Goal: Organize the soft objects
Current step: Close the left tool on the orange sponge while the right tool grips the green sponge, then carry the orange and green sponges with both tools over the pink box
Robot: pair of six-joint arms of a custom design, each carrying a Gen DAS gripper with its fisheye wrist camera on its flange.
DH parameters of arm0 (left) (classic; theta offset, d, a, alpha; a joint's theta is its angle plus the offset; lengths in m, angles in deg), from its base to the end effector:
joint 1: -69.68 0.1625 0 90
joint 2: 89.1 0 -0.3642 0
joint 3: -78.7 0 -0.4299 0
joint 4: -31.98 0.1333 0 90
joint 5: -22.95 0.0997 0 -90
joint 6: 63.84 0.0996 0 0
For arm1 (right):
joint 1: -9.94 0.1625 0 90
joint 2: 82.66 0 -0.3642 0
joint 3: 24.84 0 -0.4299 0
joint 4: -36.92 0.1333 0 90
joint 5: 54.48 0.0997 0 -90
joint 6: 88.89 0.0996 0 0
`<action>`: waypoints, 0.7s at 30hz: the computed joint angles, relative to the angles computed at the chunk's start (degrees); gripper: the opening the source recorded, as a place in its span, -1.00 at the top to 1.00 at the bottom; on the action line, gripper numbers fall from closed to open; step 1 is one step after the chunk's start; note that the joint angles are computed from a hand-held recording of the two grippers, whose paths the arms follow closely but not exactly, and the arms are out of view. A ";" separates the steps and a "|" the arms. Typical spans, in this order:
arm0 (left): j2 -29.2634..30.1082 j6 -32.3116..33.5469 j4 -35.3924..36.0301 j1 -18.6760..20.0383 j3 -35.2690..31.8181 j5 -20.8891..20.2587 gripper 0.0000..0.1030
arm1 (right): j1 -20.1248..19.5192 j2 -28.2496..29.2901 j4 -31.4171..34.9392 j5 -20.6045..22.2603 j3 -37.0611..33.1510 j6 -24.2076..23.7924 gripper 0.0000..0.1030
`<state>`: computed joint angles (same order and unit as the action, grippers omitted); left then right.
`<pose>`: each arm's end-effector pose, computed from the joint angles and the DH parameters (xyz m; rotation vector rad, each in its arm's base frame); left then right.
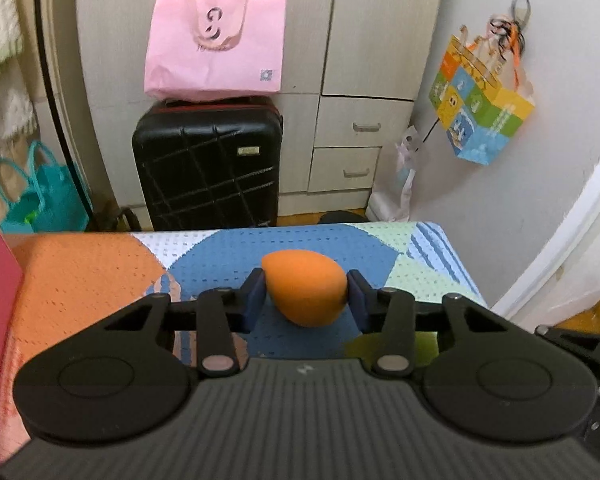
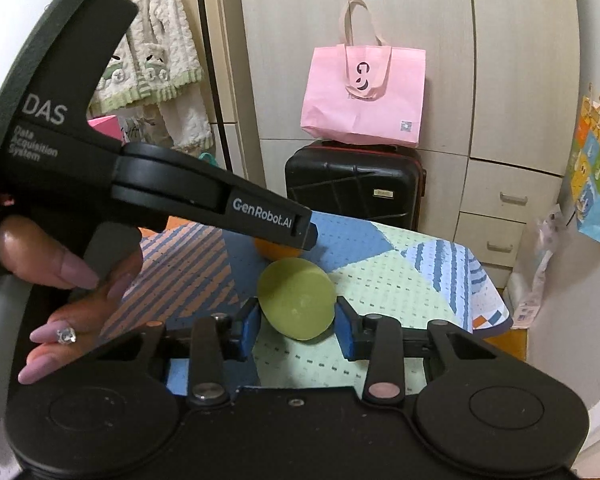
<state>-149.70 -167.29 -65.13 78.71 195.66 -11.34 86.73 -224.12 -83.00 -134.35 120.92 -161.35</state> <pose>-0.4002 -0.2819 0.0097 0.0887 2.1384 -1.1352 0.0837 -0.3033 0.3119 1.4808 -2.4861 0.6567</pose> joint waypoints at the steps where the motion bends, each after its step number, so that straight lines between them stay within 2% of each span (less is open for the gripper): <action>1: 0.08 0.28 0.13 -0.22 -0.16 -0.19 0.18 | -0.17 -0.85 0.30 -0.05 0.24 -0.09 0.15; 4: -1.31 0.87 -3.21 -1.29 1.26 -0.93 0.19 | -0.96 -2.94 1.39 0.26 0.64 0.46 0.15; 10: -2.02 -2.69 0.62 -5.77 1.65 -2.04 0.19 | -2.09 -8.48 4.11 -0.67 1.53 3.04 0.15; 12: -3.41 -3.70 -0.40 -8.04 3.30 -1.37 0.19 | -2.34 -10.87 5.52 -1.41 1.81 4.03 0.15; 16: -6.17 -6.18 1.65 -12.26 4.60 -0.63 0.19 | -4.98 -17.93 13.07 0.38 1.69 4.89 0.15; 21: -8.41 -6.70 1.91 -16.67 5.83 -1.18 0.19 | -7.32 -26.39 20.45 1.52 1.96 3.29 0.15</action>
